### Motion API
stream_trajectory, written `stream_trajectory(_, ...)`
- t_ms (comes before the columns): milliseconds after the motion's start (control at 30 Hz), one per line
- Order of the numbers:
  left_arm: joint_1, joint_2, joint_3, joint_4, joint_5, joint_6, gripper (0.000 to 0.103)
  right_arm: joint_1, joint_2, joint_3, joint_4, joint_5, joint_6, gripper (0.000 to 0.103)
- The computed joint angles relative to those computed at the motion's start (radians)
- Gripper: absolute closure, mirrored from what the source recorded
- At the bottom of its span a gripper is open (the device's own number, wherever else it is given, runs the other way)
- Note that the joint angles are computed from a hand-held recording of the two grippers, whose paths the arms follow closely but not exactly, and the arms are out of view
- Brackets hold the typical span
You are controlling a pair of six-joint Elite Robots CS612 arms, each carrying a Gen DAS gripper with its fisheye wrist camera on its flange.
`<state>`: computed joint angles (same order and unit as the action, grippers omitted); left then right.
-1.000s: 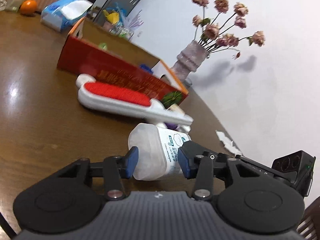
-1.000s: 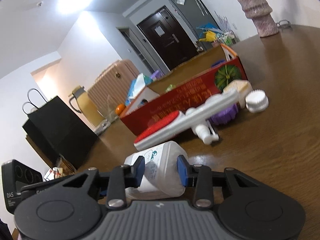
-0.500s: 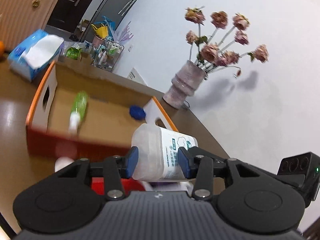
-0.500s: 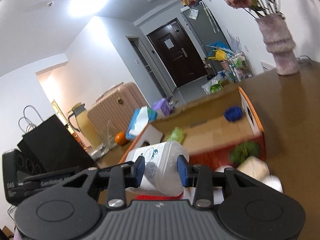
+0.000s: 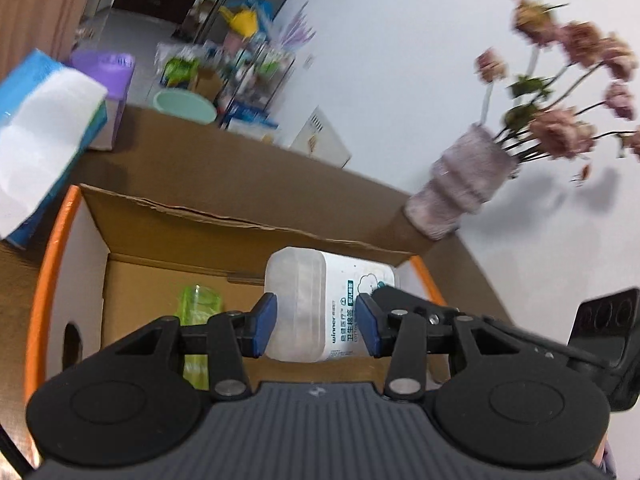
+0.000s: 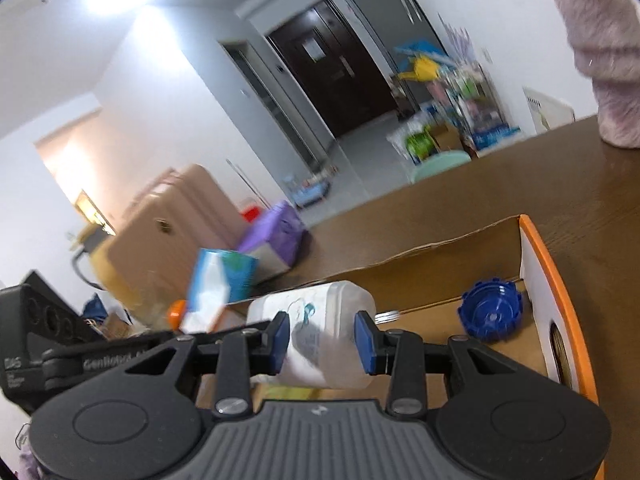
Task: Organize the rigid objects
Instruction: 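Lift the white bottle into the cardboard box and open the left tool, then withdraw both tools from the box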
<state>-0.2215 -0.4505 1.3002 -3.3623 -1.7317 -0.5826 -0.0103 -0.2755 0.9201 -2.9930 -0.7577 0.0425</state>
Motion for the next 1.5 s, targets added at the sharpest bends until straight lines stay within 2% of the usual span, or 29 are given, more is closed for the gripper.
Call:
stream_trajectory(133, 0.008, 0.029, -0.054, 0.078, -0.015, -0.01, 0.058, 0.017, 0.03, -0.08, 0.124, -0.067, -0.049, 0.067)
stream_trajectory(267, 0.017, 0.046, -0.08, 0.137, -0.052, -0.03, 0.059, 0.035, 0.027, -0.091, 0.193, -0.158, -0.099, 0.061)
stream_trajectory(333, 0.019, 0.045, -0.079, 0.142, -0.06, -0.031, 0.058, 0.034, 0.034, -0.105, 0.214, -0.152, -0.095, 0.058)
stream_trajectory(400, 0.019, 0.039, -0.07, 0.132, -0.058, -0.025, 0.056, 0.033, 0.034, -0.102, 0.204, -0.154, -0.08, 0.049)
stream_trajectory(533, 0.019, 0.021, -0.047, 0.125, -0.053, -0.036, 0.044, 0.032, 0.017, -0.078, 0.176, -0.154, -0.078, 0.047)
stream_trajectory(667, 0.014, -0.026, 0.013, 0.109, -0.028, -0.035, 0.036, 0.026, -0.03, -0.012, 0.152, -0.139, -0.104, 0.041)
stream_trajectory(733, 0.004, -0.056, 0.055, 0.085, 0.015, -0.038, 0.034, 0.021, -0.062, 0.037, 0.127, -0.13, -0.11, 0.039)
stream_trajectory(833, -0.018, -0.106, 0.129, 0.071, 0.088, -0.018, 0.032, 0.01, -0.121, 0.135, 0.085, -0.112, -0.129, 0.034)
stream_trajectory(967, -0.044, -0.171, 0.227, 0.07, 0.133, -0.008, 0.032, -0.008, -0.203, 0.269, 0.012, -0.111, -0.137, 0.031)
stream_trajectory(1133, -0.092, -0.25, 0.361, 0.012, 0.234, 0.038, 0.022, -0.032, -0.291, 0.412, -0.044, -0.096, -0.172, 0.022)
stream_trajectory(1267, -0.122, -0.297, 0.447, -0.039, 0.277, 0.051, 0.021, -0.042, -0.347, 0.515, -0.089, -0.123, -0.202, 0.021)
stream_trajectory(1500, -0.189, -0.342, 0.57, -0.128, 0.44, 0.066, 0.012, -0.048, -0.403, 0.679, -0.252, -0.205, -0.263, 0.017)
